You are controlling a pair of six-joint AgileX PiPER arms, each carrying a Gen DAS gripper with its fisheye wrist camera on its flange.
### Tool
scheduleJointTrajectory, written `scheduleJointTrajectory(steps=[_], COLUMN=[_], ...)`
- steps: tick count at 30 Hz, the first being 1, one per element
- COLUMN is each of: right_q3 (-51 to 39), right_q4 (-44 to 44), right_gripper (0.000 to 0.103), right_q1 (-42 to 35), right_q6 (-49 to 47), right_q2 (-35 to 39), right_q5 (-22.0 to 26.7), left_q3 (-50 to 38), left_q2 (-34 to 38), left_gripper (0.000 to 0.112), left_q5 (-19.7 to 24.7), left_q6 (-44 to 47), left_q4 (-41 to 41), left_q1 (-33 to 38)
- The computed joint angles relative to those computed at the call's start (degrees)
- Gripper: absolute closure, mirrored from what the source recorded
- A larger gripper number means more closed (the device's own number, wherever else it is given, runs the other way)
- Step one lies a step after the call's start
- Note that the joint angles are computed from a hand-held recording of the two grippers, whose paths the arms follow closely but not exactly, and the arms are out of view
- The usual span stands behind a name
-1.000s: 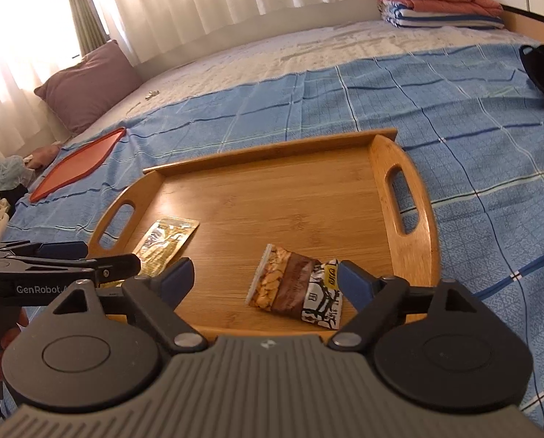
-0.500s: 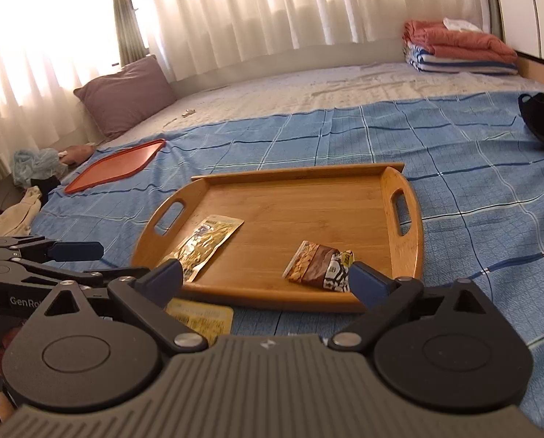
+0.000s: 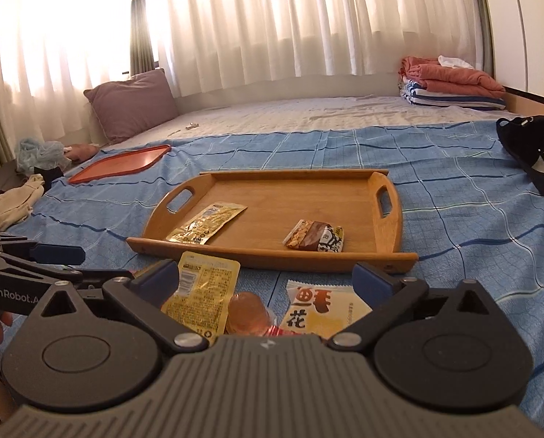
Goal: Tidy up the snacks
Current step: 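Move both tools back over the remaining snack pile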
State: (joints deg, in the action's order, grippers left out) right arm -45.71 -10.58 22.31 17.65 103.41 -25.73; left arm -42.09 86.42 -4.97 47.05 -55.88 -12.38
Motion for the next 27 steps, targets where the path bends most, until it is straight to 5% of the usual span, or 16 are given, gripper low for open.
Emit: scheduleJointTrajectory(steps=[13,27], right_q3=[3.6,2.9], right_q4=[19.3,25.9], right_gripper=[0.0,0.0], right_q1=[3.9,4.7], right_q6=[-16.7,-18.5], right_q2=[4.0,8.0], right_q5=[-4.7,-5.6], left_q3=[8.7,10.3], left_q2=[-0.8,6.7], left_gripper=[0.018,0.018], left_q5=[-8.5,-18.0], left_q6=[-22.7,-20.3], left_q4=[13.2,6.6], left_q1=[-4.2,-8.4])
